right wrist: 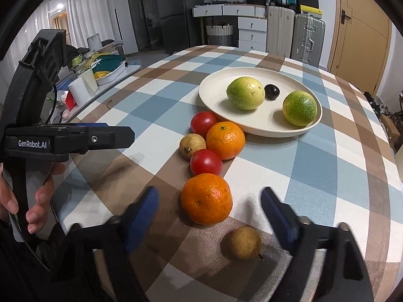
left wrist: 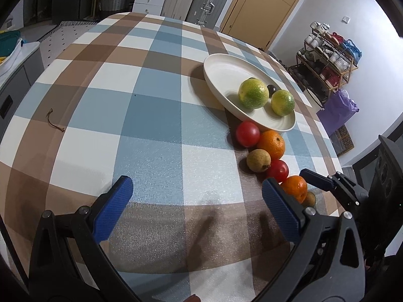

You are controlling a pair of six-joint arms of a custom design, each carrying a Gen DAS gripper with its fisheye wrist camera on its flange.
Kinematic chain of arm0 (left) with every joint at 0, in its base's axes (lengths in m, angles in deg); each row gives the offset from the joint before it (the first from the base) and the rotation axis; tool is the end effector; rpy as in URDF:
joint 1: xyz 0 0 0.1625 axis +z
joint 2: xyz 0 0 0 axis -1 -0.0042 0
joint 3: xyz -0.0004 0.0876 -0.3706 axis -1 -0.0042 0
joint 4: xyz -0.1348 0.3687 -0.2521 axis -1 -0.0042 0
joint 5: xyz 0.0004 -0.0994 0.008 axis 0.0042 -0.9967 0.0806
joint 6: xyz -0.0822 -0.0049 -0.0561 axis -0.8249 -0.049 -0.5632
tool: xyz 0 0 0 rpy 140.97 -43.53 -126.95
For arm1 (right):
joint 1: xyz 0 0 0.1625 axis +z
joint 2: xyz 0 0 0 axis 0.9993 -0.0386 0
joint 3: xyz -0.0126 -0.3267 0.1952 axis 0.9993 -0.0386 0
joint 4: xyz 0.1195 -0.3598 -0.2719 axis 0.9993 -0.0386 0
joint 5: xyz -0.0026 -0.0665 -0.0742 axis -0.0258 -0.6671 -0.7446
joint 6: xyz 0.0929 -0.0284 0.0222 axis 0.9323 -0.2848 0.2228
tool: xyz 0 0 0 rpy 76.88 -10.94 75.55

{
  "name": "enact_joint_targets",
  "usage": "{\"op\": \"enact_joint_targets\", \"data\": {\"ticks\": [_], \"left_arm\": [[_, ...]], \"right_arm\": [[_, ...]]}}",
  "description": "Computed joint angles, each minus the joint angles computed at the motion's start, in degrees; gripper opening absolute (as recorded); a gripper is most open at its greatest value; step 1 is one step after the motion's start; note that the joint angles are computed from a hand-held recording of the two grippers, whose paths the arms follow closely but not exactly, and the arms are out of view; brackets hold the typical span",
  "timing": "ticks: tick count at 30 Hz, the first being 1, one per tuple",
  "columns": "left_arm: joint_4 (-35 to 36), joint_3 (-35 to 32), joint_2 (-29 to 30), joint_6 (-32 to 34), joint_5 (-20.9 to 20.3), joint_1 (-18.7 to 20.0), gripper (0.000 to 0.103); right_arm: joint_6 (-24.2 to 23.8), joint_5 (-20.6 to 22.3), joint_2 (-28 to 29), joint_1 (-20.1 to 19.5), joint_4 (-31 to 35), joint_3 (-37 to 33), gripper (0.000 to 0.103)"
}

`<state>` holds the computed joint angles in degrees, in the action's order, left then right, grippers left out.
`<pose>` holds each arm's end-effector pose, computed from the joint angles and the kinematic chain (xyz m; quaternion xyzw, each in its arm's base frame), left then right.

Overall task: Organize fruits
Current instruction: 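Lower the right gripper onto the loose orange and close on it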

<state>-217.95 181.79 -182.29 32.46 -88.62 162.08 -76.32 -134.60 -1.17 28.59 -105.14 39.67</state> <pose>0.0620 -0.4364 0.2688 -0.0017 0.9148 -0.3326 0.2289 0.3279 -0.4564 -0.1233 0.3852 -0.8837 0.1598 0.2124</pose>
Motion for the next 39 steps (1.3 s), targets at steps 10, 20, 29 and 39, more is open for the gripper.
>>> {"op": "enact_joint_targets", "data": {"ticks": [10,20,29,39], "left_arm": [[0.4,-1.0,1.0,-0.1,-0.4,0.6,0.102],[1.6,-3.3,4.6,-0.7,-0.4,-0.3,0.102],[2.1,-6.1,9.2,-0.4,0.7,-2.1,0.102],[4.6,-7.7,13.2,-0.2,-0.6,-3.4,0.102]], "right_arm": [[2.5,4.7,-2.0,-1.9,3.0,0.7,0.040],[4.8,11.1,-6.0,-4.6,-2.5,4.6,0.040],[5.6,16.9,-8.2,-7.6,-6.5,6.7,0.040],[5.3,19.0,-10.0,-9.6,-8.5,8.1,0.040]]}}
